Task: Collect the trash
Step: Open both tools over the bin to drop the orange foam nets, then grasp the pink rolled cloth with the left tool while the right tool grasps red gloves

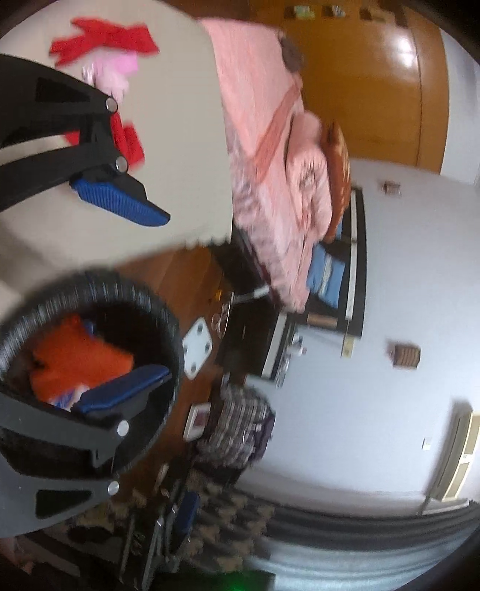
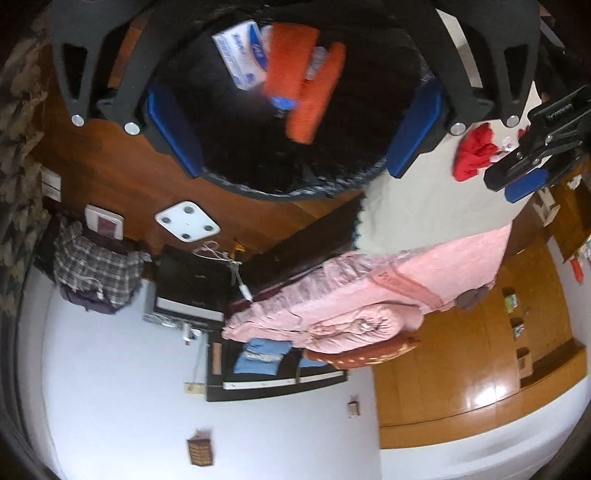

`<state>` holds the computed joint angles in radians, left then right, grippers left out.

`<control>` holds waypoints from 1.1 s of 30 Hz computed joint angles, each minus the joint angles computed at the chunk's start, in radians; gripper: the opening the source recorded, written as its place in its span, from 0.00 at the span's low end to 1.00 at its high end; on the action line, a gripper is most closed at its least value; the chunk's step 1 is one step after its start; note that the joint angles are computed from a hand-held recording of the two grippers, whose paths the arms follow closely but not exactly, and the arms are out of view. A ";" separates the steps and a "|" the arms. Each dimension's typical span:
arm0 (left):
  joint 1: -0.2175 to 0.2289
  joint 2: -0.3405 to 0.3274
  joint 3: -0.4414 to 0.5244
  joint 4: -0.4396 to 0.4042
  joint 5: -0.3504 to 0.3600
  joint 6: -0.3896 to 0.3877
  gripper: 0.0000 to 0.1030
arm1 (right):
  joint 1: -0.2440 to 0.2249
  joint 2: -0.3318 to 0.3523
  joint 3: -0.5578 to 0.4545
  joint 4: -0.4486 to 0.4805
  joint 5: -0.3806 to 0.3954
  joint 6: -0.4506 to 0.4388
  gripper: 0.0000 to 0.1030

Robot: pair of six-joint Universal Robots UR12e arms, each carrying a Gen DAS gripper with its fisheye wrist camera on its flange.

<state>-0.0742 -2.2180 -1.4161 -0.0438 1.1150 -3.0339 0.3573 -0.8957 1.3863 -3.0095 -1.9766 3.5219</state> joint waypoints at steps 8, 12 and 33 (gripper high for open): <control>0.059 0.036 -0.071 0.073 0.176 -0.032 0.80 | 0.030 0.094 -0.178 0.051 0.142 -0.050 0.95; 0.090 0.044 -0.093 0.083 0.258 -0.048 0.81 | 0.050 0.165 -0.305 0.102 0.212 -0.087 0.95; 0.130 -0.019 -0.059 0.022 0.421 -0.100 0.81 | 0.084 0.507 -0.884 0.537 0.282 -0.112 0.91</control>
<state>0.0557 -2.2367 -1.4753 -0.0217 1.5362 -3.1334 0.4415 -0.3889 0.5025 -2.4728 -1.6944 3.4095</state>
